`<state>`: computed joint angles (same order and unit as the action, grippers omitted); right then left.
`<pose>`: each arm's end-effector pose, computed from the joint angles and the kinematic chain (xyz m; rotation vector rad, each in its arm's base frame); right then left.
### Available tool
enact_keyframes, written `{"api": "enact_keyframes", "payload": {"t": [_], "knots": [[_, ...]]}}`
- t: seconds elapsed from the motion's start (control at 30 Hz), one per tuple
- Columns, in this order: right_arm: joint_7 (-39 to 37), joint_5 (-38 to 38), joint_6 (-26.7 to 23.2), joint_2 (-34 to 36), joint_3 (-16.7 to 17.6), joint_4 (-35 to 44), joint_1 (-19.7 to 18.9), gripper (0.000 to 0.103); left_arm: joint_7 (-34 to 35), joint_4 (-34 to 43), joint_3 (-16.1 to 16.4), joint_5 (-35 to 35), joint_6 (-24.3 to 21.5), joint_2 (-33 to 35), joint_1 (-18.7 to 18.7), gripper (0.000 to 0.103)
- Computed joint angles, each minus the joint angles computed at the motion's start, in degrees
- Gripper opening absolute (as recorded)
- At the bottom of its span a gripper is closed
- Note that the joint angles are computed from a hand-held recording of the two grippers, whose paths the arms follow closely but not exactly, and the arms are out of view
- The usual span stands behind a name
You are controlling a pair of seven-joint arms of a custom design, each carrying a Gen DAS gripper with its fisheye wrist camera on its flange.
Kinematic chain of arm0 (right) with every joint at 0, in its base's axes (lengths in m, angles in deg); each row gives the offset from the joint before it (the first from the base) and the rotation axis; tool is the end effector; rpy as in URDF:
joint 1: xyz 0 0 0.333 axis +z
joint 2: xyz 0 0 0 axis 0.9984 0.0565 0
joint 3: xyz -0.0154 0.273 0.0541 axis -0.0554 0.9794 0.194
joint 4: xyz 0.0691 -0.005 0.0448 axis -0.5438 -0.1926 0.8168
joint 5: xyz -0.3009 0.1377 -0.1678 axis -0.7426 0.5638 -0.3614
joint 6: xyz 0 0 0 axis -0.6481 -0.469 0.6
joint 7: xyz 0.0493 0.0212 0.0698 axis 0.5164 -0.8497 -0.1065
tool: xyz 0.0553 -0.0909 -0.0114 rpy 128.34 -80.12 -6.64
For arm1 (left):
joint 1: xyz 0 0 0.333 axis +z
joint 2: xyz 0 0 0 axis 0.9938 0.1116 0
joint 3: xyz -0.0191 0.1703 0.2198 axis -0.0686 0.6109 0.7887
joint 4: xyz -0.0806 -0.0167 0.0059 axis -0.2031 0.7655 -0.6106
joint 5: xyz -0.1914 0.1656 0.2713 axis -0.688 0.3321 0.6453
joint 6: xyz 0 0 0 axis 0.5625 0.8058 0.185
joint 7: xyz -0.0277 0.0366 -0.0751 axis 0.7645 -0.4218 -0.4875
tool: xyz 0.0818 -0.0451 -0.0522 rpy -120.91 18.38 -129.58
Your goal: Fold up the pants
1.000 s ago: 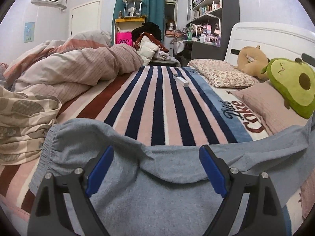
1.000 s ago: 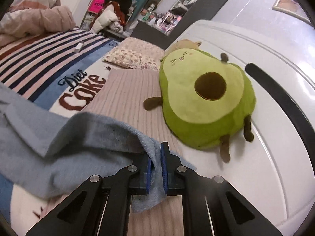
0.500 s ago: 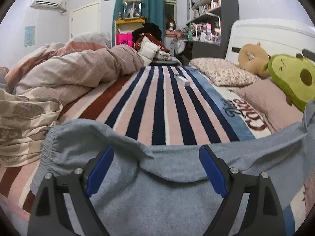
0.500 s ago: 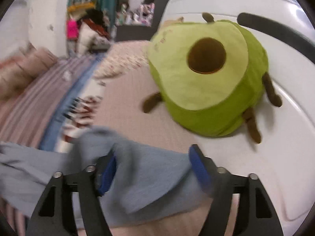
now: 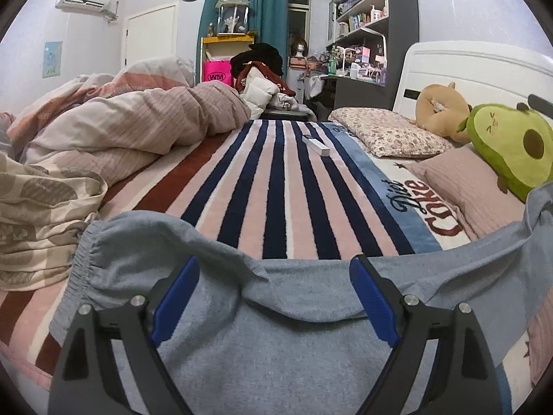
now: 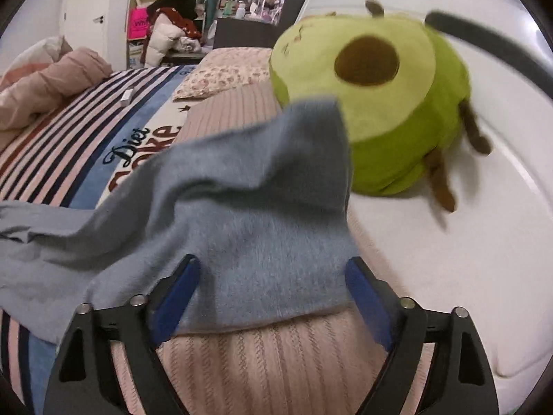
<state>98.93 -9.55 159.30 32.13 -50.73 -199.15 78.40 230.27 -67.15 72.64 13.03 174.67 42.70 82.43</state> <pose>0.3508 -0.0276 0.5994 -1.3628 2.3940 -1.0936 0.5976 -0.0774 0.5217 -1.2791 2.0098 -1.1693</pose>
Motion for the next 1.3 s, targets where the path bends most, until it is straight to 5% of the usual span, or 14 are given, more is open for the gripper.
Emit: {"api": "enact_keyframes", "payload": {"t": [0.03,0.1,0.23,0.33,0.53,0.63,0.83,1.03,1.13,1.2,1.3], "knots": [[0.5,-0.9,-0.2,0.4,0.3,-0.2,-0.9,0.029,-0.2,-0.1,0.0,0.6,0.3,0.1,-0.1,0.086],[1.1,-3.7,-2.8,1.1,2.3,0.1,-2.4,0.003,-0.5,-0.3,-0.1,1.4,0.9,0.2,-0.2,0.086],[4.7,-7.4,-6.4,0.4,3.5,0.4,-2.6,0.011,-0.1,-0.1,-0.3,0.8,0.6,0.2,-0.1,0.086],[3.6,-3.4,2.1,-1.3,-0.2,-0.9,2.9,0.039,0.1,-0.3,-0.3,0.8,0.6,0.2,-0.1,0.086],[-7.4,8.9,12.2,9.6,-2.2,4.6,12.4,0.043,-0.2,-0.1,0.0,0.4,-0.1,0.0,0.0,0.086],[-14.2,17.2,11.6,19.7,-3.3,9.8,16.7,0.043,-2.3,0.4,0.4,2.4,-1.4,0.5,0.2,0.086],[-13.0,14.4,12.4,30.6,-2.4,15.3,13.9,0.043,-9.2,0.9,0.7,9.1,1.3,1.9,0.6,0.086],[5.5,-5.0,12.0,36.8,-0.6,21.0,9.1,0.049,-18.7,0.6,1.3,19.8,3.9,3.1,0.6,0.086],[7.3,-4.0,14.3,36.6,-2.6,21.2,10.4,0.054,-24.1,0.3,1.7,26.1,4.5,3.2,0.8,0.086],[5.0,-3.8,15.4,35.7,-2.3,20.9,11.8,0.07,-19.6,1.5,-0.1,22.1,-1.1,2.8,2.9,0.086],[0.9,0.2,20.3,34.9,-2.1,19.3,14.5,0.071,-9.0,2.5,-1.5,12.7,-10.3,1.4,4.5,0.086]]}}
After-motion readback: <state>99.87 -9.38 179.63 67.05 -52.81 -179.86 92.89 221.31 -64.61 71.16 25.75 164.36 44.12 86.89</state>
